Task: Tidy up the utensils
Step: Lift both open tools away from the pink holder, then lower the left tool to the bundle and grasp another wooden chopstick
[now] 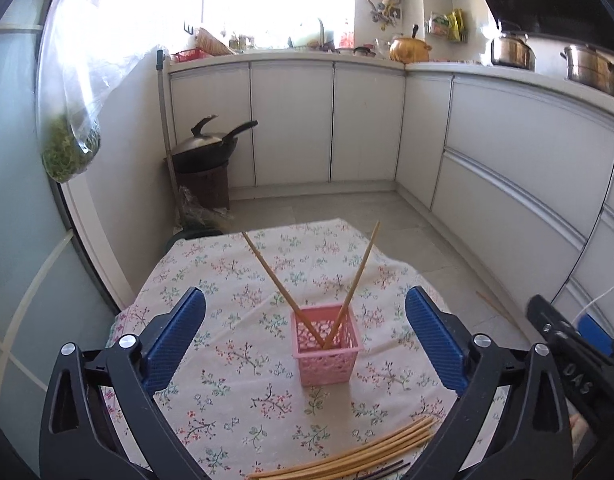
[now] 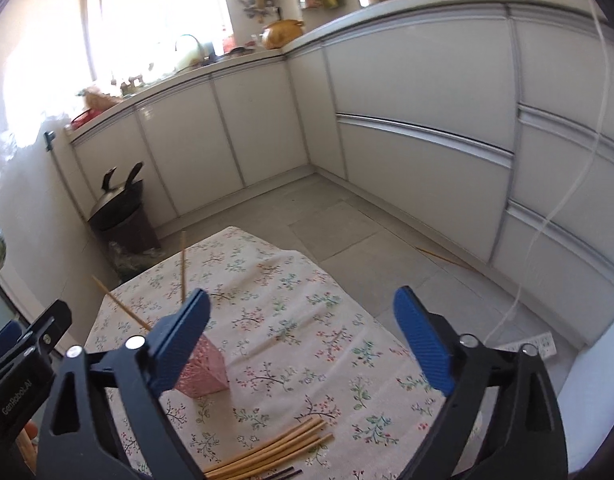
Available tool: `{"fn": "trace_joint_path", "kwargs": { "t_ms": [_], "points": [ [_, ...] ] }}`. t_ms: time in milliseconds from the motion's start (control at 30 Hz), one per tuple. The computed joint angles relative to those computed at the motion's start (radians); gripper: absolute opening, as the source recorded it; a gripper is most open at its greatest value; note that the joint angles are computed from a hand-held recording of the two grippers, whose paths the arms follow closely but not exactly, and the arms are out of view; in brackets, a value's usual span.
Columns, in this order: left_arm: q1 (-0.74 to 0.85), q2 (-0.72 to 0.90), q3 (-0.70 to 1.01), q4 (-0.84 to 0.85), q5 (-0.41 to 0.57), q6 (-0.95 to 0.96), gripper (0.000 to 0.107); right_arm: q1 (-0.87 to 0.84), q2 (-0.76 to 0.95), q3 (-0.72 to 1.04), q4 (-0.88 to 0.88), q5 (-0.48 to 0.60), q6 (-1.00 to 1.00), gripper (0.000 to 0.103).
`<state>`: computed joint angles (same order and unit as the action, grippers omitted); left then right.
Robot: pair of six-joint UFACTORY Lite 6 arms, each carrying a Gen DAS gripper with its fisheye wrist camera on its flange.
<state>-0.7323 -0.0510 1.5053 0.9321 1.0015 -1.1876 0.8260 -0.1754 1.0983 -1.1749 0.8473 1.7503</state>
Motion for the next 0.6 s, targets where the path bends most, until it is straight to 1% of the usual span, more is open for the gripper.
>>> {"fn": "trace_joint_path", "kwargs": {
  "t_ms": [133, 267, 367, 467, 533, 600],
  "points": [
    [-0.002, 0.046, 0.014, -0.052, 0.014, 0.054, 0.096, -0.064, -0.054, -0.064, 0.120, -0.045, -0.083, 0.097],
    [-0.007, 0.096, 0.025, -0.103, 0.006, 0.111, 0.096, -0.080, -0.110, -0.126, 0.146, -0.054, -0.091, 0.097],
    [0.018, 0.172, 0.074, -0.231, -0.020, 0.241, 0.096, -0.093, -0.163, -0.183, 0.190, -0.069, -0.113, 0.097],
    [0.067, 0.278, 0.134, -0.429, -0.062, 0.428, 0.096, -0.137, -0.232, -0.263, 0.293, -0.118, -0.163, 0.097],
    [0.085, 0.350, 0.179, -0.529, -0.054, 0.520, 0.096, -0.202, -0.281, -0.323, 0.410, -0.168, -0.243, 0.097],
    [0.113, 0.461, 0.257, -0.665, -0.032, 0.649, 0.096, -0.266, -0.310, -0.364, 0.507, -0.208, -0.319, 0.097]
  ]
}}
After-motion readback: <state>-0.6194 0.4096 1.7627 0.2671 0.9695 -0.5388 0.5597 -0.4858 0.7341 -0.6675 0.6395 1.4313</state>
